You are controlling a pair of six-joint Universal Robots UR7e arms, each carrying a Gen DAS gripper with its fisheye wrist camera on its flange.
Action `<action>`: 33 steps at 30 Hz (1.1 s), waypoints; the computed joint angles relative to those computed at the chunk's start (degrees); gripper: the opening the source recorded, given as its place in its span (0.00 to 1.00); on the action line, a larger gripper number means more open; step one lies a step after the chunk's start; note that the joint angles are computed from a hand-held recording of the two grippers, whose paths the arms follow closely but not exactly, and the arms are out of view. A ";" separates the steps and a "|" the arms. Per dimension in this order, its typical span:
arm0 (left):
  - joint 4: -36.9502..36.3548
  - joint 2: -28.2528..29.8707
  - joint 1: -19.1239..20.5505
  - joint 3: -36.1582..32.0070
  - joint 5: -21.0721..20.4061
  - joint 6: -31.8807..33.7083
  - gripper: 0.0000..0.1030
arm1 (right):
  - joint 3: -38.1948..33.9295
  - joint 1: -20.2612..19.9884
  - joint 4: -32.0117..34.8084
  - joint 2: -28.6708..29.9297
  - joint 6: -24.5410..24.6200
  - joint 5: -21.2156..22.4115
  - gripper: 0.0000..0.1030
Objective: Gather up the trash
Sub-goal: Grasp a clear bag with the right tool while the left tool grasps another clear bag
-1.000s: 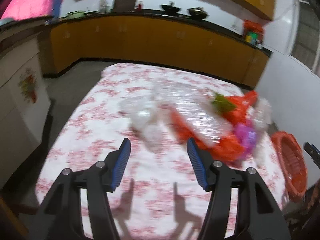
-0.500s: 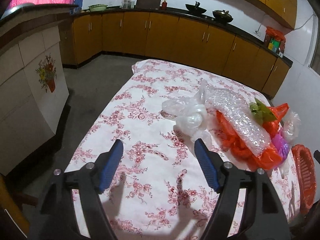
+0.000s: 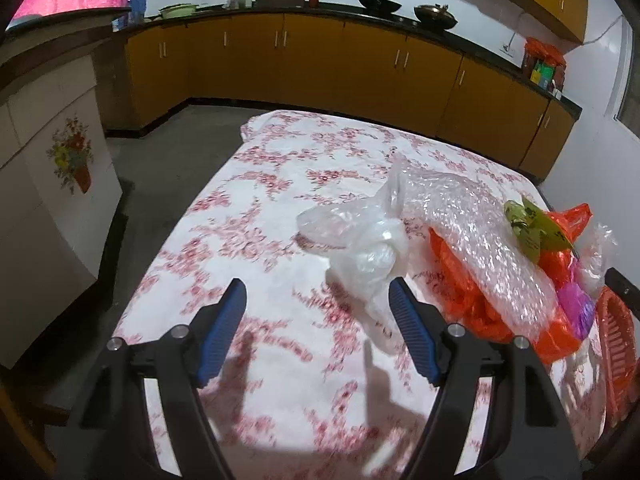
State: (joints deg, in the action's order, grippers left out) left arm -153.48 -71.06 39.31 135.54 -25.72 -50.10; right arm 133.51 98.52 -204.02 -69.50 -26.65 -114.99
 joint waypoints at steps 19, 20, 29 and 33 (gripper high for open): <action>-6.60 9.00 6.71 -8.60 -3.35 9.18 0.70 | 0.00 -2.01 5.28 -0.23 -2.19 2.34 0.39; -6.00 9.11 7.00 -8.84 -3.52 8.82 0.70 | 0.24 -1.95 5.34 -0.50 -2.06 2.40 0.39; -7.56 8.32 7.62 -7.67 -5.52 8.93 0.35 | 2.07 -2.31 5.55 -3.01 -2.16 2.69 0.39; -8.71 6.92 6.20 -5.86 -4.30 9.41 0.31 | 2.99 -2.46 5.38 -4.29 -2.27 2.79 0.39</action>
